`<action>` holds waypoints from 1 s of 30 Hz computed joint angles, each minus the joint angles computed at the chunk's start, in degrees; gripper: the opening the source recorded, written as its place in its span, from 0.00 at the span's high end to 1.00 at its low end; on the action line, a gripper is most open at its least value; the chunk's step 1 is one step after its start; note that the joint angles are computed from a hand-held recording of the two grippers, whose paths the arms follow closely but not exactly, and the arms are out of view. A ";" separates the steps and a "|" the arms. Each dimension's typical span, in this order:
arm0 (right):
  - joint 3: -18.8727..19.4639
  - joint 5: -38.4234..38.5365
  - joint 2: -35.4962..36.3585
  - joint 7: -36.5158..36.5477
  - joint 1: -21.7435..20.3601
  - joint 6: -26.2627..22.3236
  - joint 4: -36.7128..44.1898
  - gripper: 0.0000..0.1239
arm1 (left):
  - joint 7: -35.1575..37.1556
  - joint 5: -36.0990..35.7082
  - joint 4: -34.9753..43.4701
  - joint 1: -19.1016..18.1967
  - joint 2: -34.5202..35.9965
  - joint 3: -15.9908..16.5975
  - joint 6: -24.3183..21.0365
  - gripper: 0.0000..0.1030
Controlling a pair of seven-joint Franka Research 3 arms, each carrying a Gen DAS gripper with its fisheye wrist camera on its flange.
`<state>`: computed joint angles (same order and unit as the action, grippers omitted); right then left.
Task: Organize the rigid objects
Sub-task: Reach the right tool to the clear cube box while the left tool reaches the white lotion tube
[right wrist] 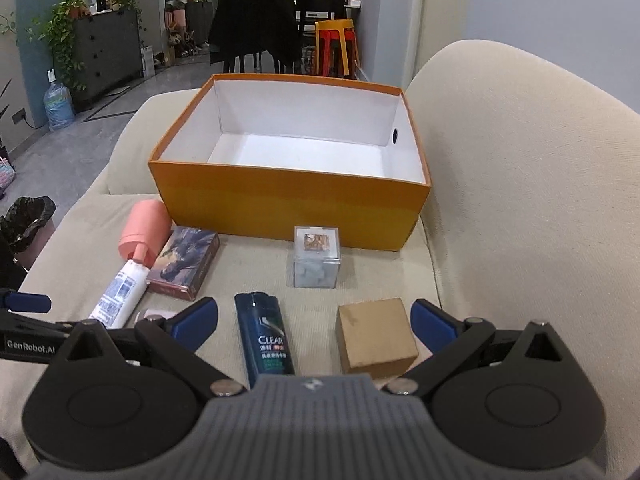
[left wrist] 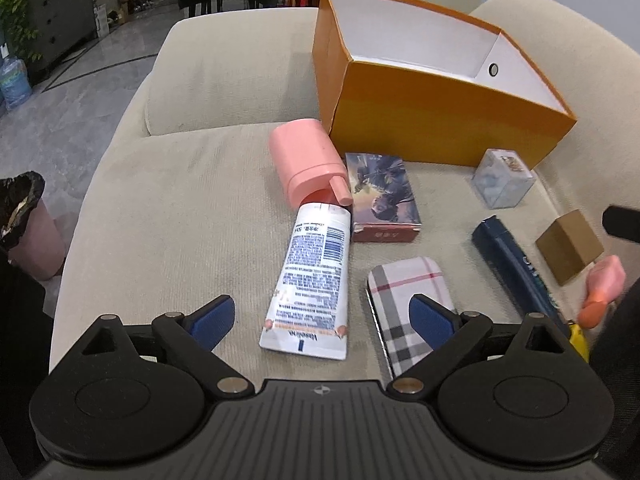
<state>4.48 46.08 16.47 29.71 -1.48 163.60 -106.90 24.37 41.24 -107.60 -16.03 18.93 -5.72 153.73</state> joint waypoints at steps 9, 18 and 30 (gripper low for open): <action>0.08 -4.80 5.24 4.09 0.19 -0.94 5.73 0.19 | 2.50 -3.01 2.21 1.34 3.08 0.12 0.89 0.00; 1.41 -9.04 11.92 4.97 0.39 1.05 12.61 0.19 | 4.75 -5.83 3.84 0.95 5.17 1.21 -0.24 0.13; -1.77 -21.23 24.09 18.83 2.69 -5.15 28.20 0.19 | 6.60 -4.33 7.18 -0.01 8.40 2.58 0.30 0.18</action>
